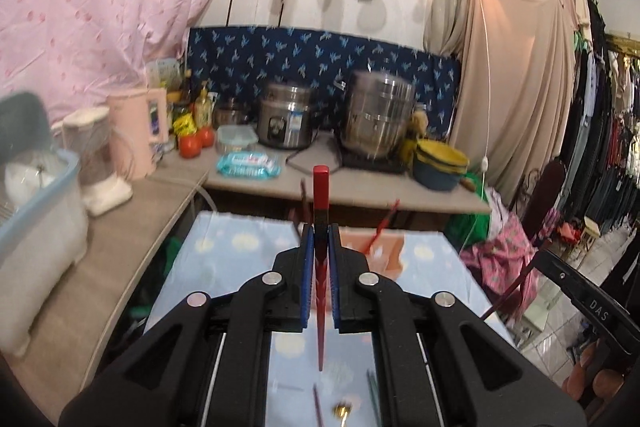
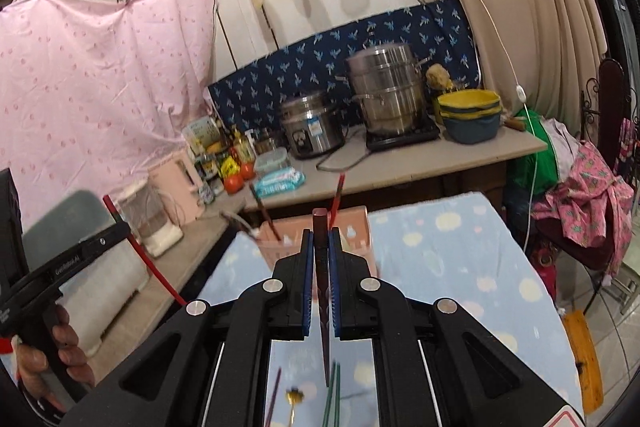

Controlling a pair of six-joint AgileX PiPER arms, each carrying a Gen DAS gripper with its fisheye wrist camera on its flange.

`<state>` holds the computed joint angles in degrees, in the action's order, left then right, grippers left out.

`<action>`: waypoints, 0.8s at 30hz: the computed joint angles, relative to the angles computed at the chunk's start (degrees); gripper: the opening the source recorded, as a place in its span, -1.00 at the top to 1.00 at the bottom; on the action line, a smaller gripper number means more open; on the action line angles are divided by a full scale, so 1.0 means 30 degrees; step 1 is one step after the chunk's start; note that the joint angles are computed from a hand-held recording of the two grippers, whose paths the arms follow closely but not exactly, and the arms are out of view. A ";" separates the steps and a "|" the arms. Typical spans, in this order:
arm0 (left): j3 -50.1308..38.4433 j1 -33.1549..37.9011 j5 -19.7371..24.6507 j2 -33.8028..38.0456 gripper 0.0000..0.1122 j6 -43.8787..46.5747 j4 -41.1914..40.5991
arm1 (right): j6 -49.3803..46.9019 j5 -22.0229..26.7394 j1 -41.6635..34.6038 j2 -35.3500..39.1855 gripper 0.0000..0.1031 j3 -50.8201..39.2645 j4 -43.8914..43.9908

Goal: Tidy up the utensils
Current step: 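Lift both held chopsticks off the cloth toward the basket, then lower both chopsticks into the pink basket and open both grippers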

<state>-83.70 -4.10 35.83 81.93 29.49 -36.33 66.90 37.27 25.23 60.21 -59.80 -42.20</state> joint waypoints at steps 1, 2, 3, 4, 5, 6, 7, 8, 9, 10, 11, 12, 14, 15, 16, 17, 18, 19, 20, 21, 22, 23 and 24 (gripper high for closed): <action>-0.0627 -0.0246 -0.0210 0.0449 0.88 -0.0376 0.0256 | -0.0754 -0.0732 -0.0914 0.0541 0.86 -0.0708 0.0581; -0.1544 -0.0494 -0.0336 0.1045 0.88 -0.0879 0.0541 | -0.1555 -0.1366 -0.1751 0.1126 0.86 -0.1507 0.1213; -0.2527 -0.0684 -0.0436 0.1685 0.88 -0.1189 0.0587 | -0.2093 -0.1819 -0.2333 0.1598 0.86 -0.2139 0.1666; -0.3423 -0.0868 -0.0546 0.2250 0.88 -0.1521 0.0695 | -0.2855 -0.2412 -0.3072 0.2286 0.86 -0.3053 0.2367; -0.4110 -0.0984 -0.0610 0.2687 0.88 -0.1775 0.0820 | -0.3249 -0.2705 -0.3428 0.2729 0.86 -0.3633 0.2725; -0.5275 -0.1218 -0.0695 0.3424 0.88 -0.2269 0.1150 | -0.3622 -0.3099 -0.3856 0.3386 0.86 -0.4475 0.3026; -0.6025 -0.1353 -0.0731 0.3896 0.88 -0.2609 0.1383 | -0.3675 -0.3331 -0.4117 0.3960 0.86 -0.5200 0.3029; -0.7001 -0.1437 -0.0616 0.4522 0.88 -0.2887 0.1529 | -0.3543 -0.3555 -0.4319 0.4647 0.86 -0.6040 0.2786; -0.7924 -0.1592 -0.0478 0.5114 0.88 -0.3226 0.1826 | -0.3518 -0.3775 -0.4533 0.5300 0.86 -0.6816 0.2686; -0.8891 -0.1789 -0.0481 0.5800 0.88 -0.3724 0.2349 | -0.3206 -0.3945 -0.4613 0.5756 0.86 -0.7283 0.2377; -0.9750 -0.1973 -0.0505 0.6462 0.88 -0.4157 0.2853 | -0.3019 -0.4192 -0.4788 0.6258 0.86 -0.7779 0.2233; -1.0394 -0.2076 -0.0432 0.6941 0.88 -0.4493 0.3240 | -0.2722 -0.4416 -0.4925 0.6824 0.86 -0.8268 0.1971; -1.1884 -0.2239 -0.0094 0.8181 0.88 -0.5198 0.3863 | -0.2474 -0.4866 -0.5240 0.7843 0.86 -0.9021 0.1848; -1.2776 -0.2272 0.0242 0.8919 0.88 -0.5546 0.4113 | -0.2470 -0.4990 -0.5317 0.8269 0.86 -0.9315 0.1914; -1.3387 -0.2290 0.0500 0.9402 0.88 -0.5793 0.4328 | -0.2426 -0.5165 -0.5437 0.8648 0.86 -0.9503 0.1938; -1.3714 -0.2315 0.0628 0.9755 0.88 -0.5971 0.4511 | -0.2869 -0.5209 -0.5584 0.9059 0.86 -0.9792 0.2433; -1.4134 -0.2350 0.0798 1.0219 0.88 -0.6198 0.4711 | -0.3548 -0.5234 -0.5747 0.9559 0.86 -1.0113 0.3172; -1.4278 -0.2364 0.0871 1.0446 0.88 -0.6230 0.4767 | -0.4059 -0.5250 -0.5839 0.9946 0.86 -1.0293 0.3771; -1.4377 -0.2388 0.0912 1.0676 0.88 -0.6311 0.4916 | -0.4549 -0.5301 -0.5948 1.0221 0.86 -1.0327 0.4361; -1.4417 -0.2408 0.0932 1.0936 0.88 -0.6319 0.4988 | -0.5001 -0.5324 -0.6037 1.0541 0.86 -1.0358 0.4888; -1.4455 -0.2440 0.0981 1.1125 0.88 -0.6386 0.5094 | -0.5263 -0.5330 -0.6066 1.0818 0.86 -1.0354 0.5174; -1.4520 -0.2430 0.1060 1.1310 0.88 -0.6373 0.5081 | -0.5547 -0.5348 -0.6092 1.1049 0.86 -1.0281 0.5487; -1.4674 -0.2399 0.1166 1.1508 0.88 -0.6350 0.5045 | -0.5727 -0.5355 -0.6106 1.1259 0.86 -1.0213 0.5708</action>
